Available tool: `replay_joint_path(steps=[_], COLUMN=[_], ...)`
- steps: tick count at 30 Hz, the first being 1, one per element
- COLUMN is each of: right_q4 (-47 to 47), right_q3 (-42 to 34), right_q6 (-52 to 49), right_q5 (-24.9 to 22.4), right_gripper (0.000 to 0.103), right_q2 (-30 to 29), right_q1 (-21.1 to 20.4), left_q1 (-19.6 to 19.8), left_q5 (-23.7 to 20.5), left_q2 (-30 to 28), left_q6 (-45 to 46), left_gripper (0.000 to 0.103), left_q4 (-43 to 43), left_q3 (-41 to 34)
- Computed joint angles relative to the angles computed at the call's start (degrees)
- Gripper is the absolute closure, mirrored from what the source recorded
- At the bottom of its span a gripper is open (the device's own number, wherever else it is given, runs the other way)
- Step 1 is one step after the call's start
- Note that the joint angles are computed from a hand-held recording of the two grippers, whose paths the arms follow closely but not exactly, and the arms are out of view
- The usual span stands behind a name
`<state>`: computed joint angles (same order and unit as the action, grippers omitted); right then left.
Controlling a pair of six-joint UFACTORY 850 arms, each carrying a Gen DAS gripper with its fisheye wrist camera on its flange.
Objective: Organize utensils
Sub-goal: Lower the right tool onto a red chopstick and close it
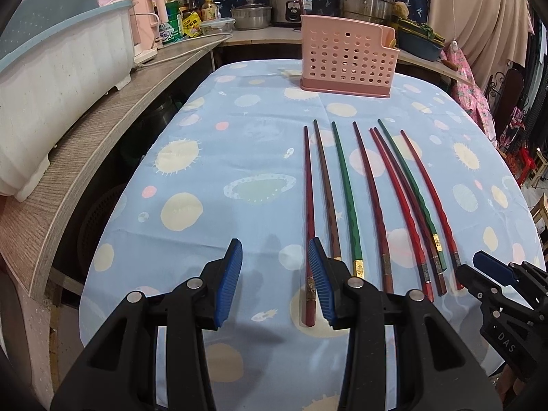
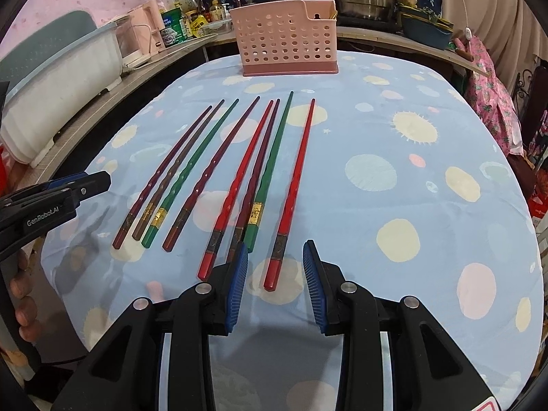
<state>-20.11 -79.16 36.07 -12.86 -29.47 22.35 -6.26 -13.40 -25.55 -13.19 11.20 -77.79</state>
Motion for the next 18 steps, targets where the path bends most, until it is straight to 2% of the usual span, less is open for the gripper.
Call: replay_joint_path(steps=[7, 14, 18], right_q4=[1.3, -0.8, -3.6], right_q3=[-0.6, -0.8, -0.6], right_q6=[-1.3, 0.5, 3.3], right_q5=[-0.6, -1.1, -1.3], right_gripper=[0.072, 0.079, 0.086], right_q2=[-0.9, -1.3, -1.2], right_q1=[0.0, 0.1, 0.1], left_q1=[0.3, 0.6, 0.7], left_q5=[-0.5, -1.0, -1.1], left_q2=[-0.4, -0.5, -0.6], left_q6=[1.6, 5.9, 8.5], left_gripper=[0.064, 0.064, 0.059], left_q4=[-2.2, -7.1, -9.8], left_q3=[-0.1, -0.1, 0.0])
